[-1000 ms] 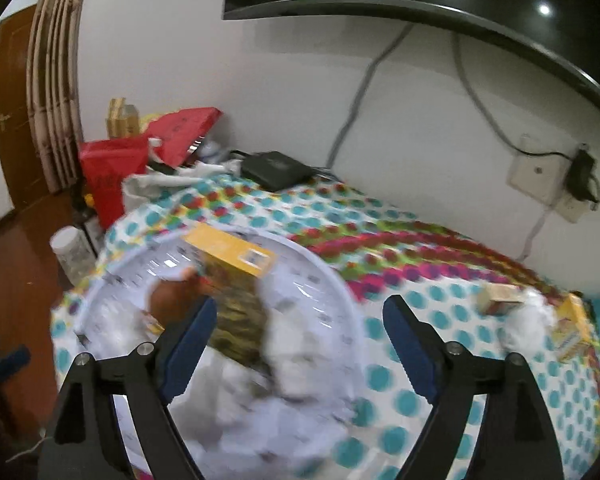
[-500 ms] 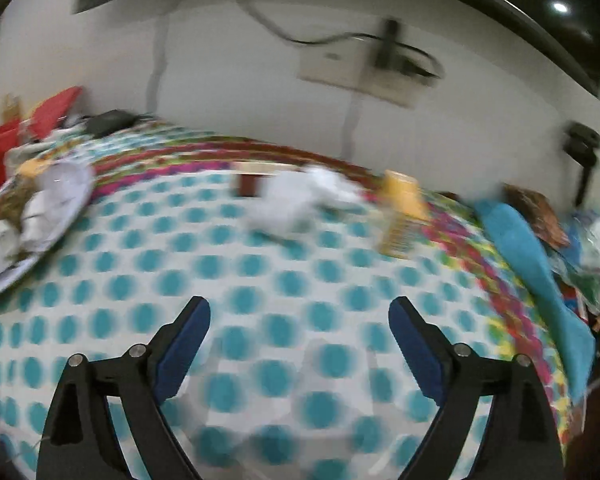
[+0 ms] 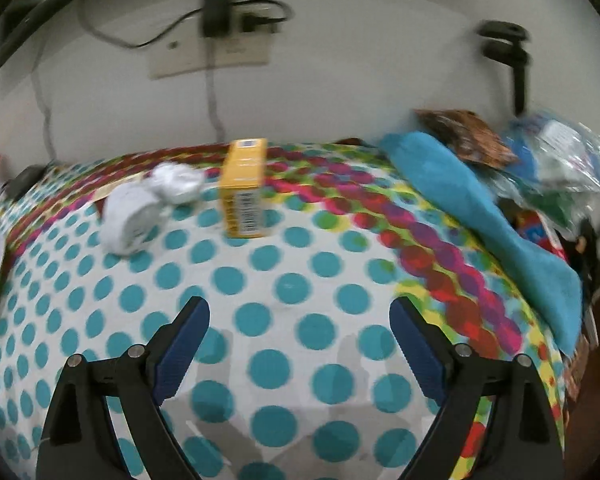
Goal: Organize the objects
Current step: 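Grasp the white cloth with the left gripper while the right gripper approaches the tall yellow box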
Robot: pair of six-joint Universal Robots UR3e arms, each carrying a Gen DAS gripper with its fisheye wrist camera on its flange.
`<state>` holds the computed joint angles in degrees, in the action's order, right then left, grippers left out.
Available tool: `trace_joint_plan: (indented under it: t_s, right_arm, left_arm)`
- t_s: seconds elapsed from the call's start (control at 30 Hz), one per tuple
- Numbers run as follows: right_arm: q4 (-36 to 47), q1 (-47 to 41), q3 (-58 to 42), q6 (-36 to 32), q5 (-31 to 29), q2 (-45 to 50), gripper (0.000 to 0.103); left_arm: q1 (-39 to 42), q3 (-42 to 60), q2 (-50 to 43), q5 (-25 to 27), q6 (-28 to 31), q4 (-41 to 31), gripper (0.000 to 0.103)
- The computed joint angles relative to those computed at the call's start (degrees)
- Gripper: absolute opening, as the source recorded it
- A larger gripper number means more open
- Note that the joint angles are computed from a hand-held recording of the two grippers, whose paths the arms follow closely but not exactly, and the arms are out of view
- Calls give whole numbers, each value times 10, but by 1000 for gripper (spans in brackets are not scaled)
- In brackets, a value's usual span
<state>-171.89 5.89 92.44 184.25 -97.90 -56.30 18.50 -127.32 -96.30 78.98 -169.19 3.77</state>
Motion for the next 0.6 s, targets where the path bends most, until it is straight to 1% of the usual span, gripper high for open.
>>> trace_joint_plan:
  t_s: [0.13,0.2,0.27,0.33,0.43,0.6]
  right_arm:
    - [12,10,-16,-4,-20,8,93]
    - [9,16,-18,-12,-29,11,93]
    - [-8,24,-13,-21,-42,10,93]
    - [-29,30,-3,-26,-51,8,93]
    - [-37,31,-1,-32,-50,7,93]
    - [-37,27,3,-28,-45,4,94]
  left_arm:
    - [-69,148,-117,47,-27,-40,90]
    - [-89,198,-156,71,-36,-53,90]
    - [-103,247,-194,82,-48,-68,90]
    - [-111,285,-222,90,-58,-81,90]
    - [-120,319,-253,100,-63,-89,90]
    - [-125,374,-293,96,-73,-110,90]
